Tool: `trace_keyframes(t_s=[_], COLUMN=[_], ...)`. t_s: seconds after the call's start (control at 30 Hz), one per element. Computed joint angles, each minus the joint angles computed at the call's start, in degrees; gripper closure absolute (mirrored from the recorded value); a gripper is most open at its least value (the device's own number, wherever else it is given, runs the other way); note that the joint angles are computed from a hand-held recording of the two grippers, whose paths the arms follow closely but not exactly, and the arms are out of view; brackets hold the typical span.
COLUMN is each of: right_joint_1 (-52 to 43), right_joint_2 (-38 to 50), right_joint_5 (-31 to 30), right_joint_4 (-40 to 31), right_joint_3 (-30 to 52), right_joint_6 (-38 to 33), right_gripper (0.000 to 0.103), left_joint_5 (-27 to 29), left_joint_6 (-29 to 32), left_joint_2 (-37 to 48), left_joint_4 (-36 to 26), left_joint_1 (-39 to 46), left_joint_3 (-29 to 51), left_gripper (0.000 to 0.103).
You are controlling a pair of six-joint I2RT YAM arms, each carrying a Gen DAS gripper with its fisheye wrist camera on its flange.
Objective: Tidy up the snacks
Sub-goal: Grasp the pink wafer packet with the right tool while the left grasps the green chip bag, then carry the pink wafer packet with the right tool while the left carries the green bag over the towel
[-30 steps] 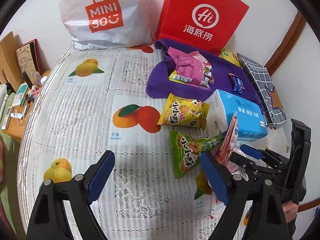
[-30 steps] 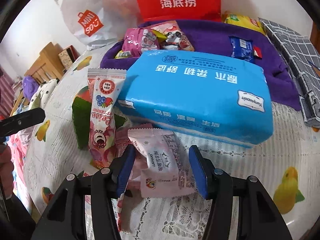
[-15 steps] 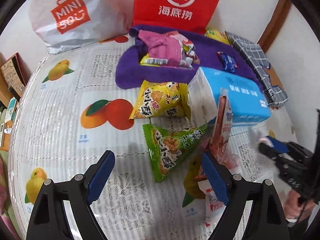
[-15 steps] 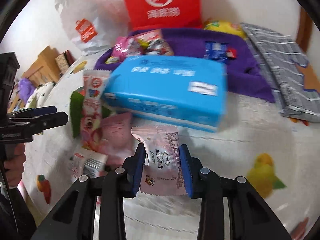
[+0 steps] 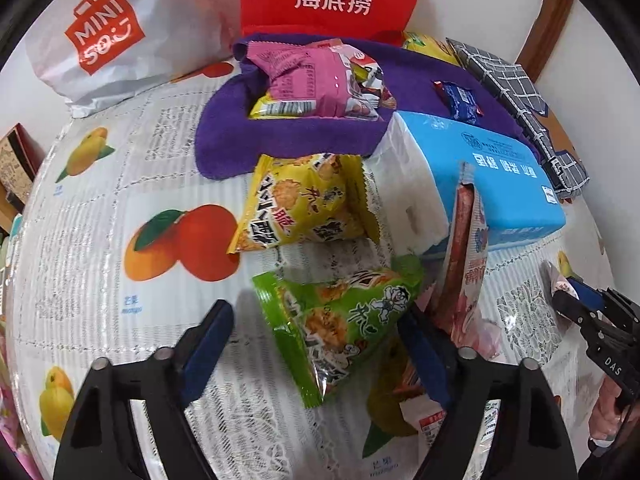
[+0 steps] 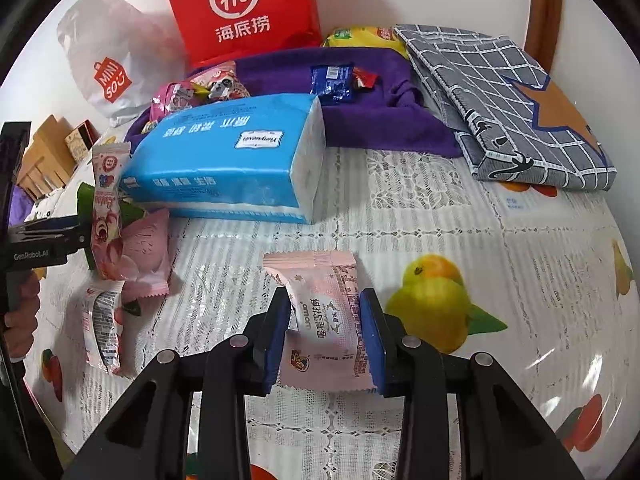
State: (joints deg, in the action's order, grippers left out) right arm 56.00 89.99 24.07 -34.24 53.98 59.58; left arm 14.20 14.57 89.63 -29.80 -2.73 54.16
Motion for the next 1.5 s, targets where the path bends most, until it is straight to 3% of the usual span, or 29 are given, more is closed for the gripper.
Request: trace_keyframes(t_s=[0.1,0.2,0.3,0.5,0.57,0.63,0.7,1.17,1.5], right_joint_1=[0.8,1.6,1.1,-1.3,-0.5,-0.4,-0.4,2.4,-1.2], right_joint_2=[-0.9,-2.0,-2.5,1.5,2.6,3.4,2.4,-5.4,-6.9], right_joint_5=[0.9,2.6,2.2,-1.8,0.4,1.1,0.6,7.4,11.2], right_joint_4=[-0.7,-2.0,-0.8,2.3,1.2,-0.6,-0.3,-12.9,-18.2], right_joint_3=[0.0,0.0,-0.7,-0.7,0.2,1.3,0.8,8.3,16.6], right_joint_6=[-0.5,-0.6,-1.4,-2.2,-1.4,-0.2,-0.3,1.6,-3.2], right_gripper=[0.062,0.045,0.042,0.042,0.045,0.063,0.065,0.065,0.065], left_joint_5=[1.2,2.5,3.6,4.8,5.0,5.4,6.2,9.7,9.3], left_joint_6=[0.0,0.7,0.9,1.9,2.2,2.3,2.6,0.3,-3.8], left_joint_2=[0.7,0.4,0.4,-1.6,-2.6,-3.6,-5.0,-14.3,-15.7], left_joint_4=[-0.5,-0.8,-1.8,-2.9,-3.4,-3.9,-4.7,-12.1,-15.1], left_joint_1=[0.1,0.8,1.8,4.7,5.8,6.5,7.4,7.5,3.4], left_joint_3=[0.3,0.1,0.5,-0.5,-0.9,-1.1,-1.3,0.9,7.3], left_gripper=[0.037,0.049,0.050,0.051,0.051,0.051,0.051,0.051,0.051])
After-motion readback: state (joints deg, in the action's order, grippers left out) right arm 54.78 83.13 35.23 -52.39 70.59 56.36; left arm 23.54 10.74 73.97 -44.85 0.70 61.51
